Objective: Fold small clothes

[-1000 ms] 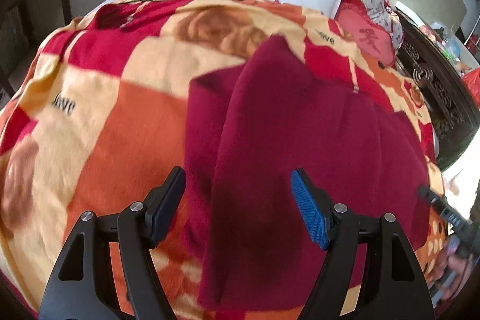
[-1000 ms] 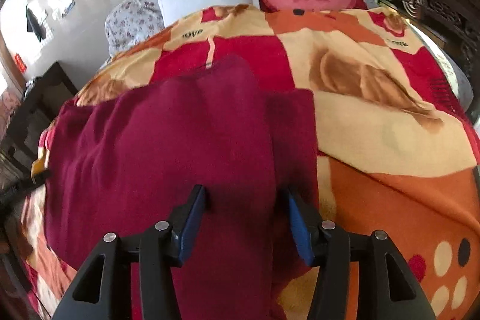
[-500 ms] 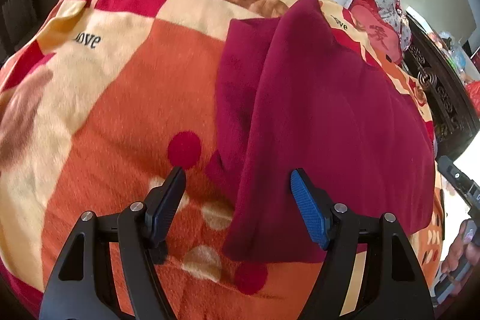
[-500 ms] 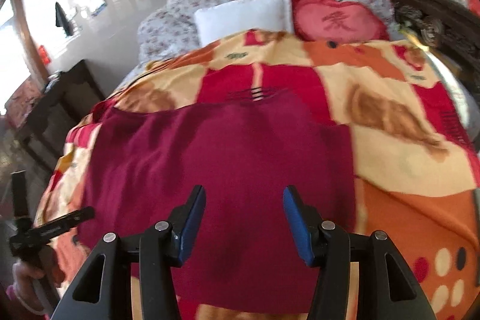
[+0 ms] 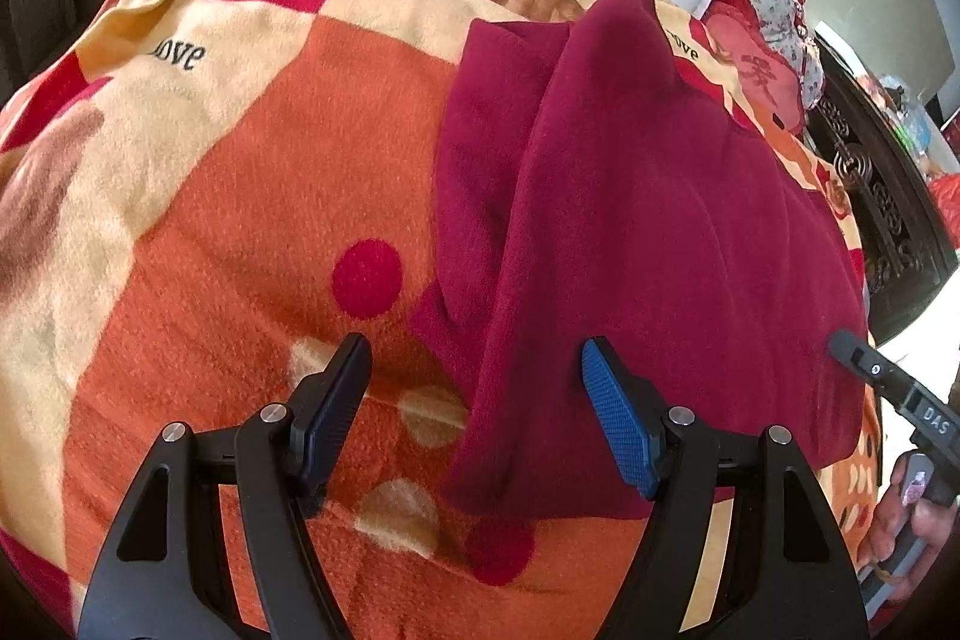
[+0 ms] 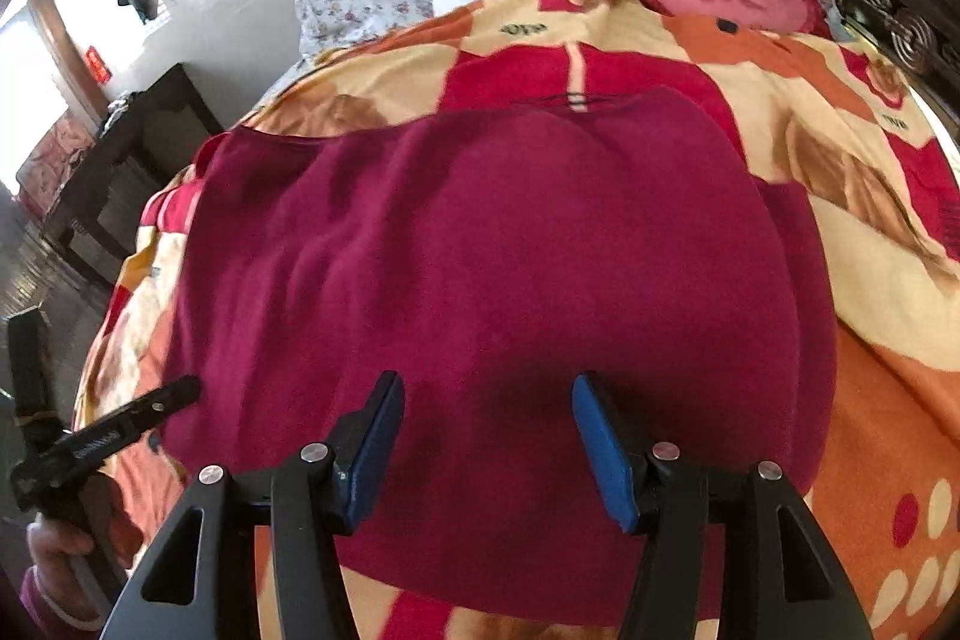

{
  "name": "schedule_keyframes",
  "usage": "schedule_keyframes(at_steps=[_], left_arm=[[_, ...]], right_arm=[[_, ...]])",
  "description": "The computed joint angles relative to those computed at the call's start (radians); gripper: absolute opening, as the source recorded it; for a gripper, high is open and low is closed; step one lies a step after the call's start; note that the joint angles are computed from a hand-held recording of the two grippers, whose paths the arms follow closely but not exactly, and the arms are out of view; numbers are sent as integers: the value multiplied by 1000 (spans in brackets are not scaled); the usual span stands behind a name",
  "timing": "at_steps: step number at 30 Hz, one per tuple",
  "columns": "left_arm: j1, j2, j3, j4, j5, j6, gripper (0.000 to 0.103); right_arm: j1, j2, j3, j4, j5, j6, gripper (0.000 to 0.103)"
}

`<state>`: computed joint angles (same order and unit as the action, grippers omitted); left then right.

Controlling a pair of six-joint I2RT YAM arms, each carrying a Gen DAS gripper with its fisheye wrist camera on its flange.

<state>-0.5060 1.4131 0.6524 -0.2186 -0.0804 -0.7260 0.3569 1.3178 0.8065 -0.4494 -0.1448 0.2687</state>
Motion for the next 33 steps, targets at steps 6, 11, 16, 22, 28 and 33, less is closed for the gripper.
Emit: schedule_keyframes(at_steps=[6, 11, 16, 22, 28, 33], left_arm=[[5, 0, -10, 15, 15, 0, 73], [14, 2, -24, 38, 28, 1, 73], [27, 1, -40, 63, 51, 3, 74], [29, -7, -63, 95, 60, 3, 75], [41, -15, -76, 109, 82, 13, 75], [43, -28, -96, 129, 87, 24, 76]], right_arm=[[88, 64, 63, 40, -12, 16, 56], [162, 173, 145, 87, 2, 19, 56], [212, 261, 224, 105, 8, 14, 55], [239, 375, 358, 134, -16, 28, 54], [271, 524, 544, 105, 6, 9, 48], [280, 671, 711, 51, 31, 2, 42]])
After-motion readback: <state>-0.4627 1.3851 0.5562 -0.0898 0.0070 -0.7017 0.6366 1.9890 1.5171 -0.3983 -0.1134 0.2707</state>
